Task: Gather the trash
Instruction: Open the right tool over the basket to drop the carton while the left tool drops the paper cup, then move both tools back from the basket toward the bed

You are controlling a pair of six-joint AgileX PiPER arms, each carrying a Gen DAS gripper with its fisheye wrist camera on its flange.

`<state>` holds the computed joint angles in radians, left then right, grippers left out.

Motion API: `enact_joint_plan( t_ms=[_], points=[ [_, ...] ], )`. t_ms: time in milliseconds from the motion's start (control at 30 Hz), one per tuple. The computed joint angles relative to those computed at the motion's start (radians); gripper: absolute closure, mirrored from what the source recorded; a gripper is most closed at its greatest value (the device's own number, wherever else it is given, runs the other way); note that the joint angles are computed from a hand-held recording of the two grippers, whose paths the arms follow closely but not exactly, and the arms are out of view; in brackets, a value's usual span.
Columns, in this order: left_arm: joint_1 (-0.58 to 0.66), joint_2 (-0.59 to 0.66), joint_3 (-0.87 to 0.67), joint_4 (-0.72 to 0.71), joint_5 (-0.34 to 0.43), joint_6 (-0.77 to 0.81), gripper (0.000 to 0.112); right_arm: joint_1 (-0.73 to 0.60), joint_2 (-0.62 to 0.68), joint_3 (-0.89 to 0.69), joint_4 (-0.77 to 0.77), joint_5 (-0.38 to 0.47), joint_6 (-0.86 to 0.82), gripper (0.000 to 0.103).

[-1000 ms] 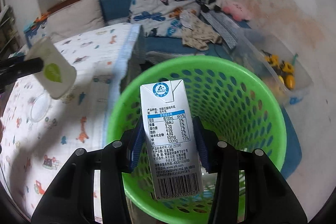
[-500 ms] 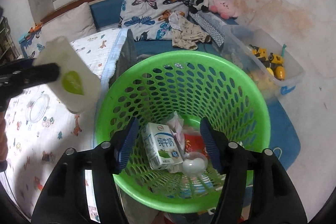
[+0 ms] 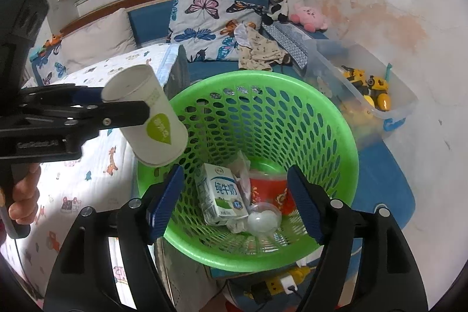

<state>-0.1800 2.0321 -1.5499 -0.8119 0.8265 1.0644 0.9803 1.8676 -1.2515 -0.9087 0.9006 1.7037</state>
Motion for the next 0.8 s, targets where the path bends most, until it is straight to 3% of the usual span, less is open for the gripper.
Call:
enact_joint_plan(
  t_ms=[100,433,800],
  points=[
    [-0.004,0.002,0.001,0.009,-0.008,-0.013,0.042,0.009,0.001,0.002,-0.005,0.003,0.009,0.029],
    [0.058,-0.068,0.084,-0.031,-0.009,0.067,0.037,0.06,0.008,-0.015,-0.011,0.035,0.035,0.025],
    [0.291,-0.171,0.21,-0.089,-0.01,0.224,0.029,0.152,0.077,-0.13,-0.027,0.105,0.035,0.019]
  ],
)
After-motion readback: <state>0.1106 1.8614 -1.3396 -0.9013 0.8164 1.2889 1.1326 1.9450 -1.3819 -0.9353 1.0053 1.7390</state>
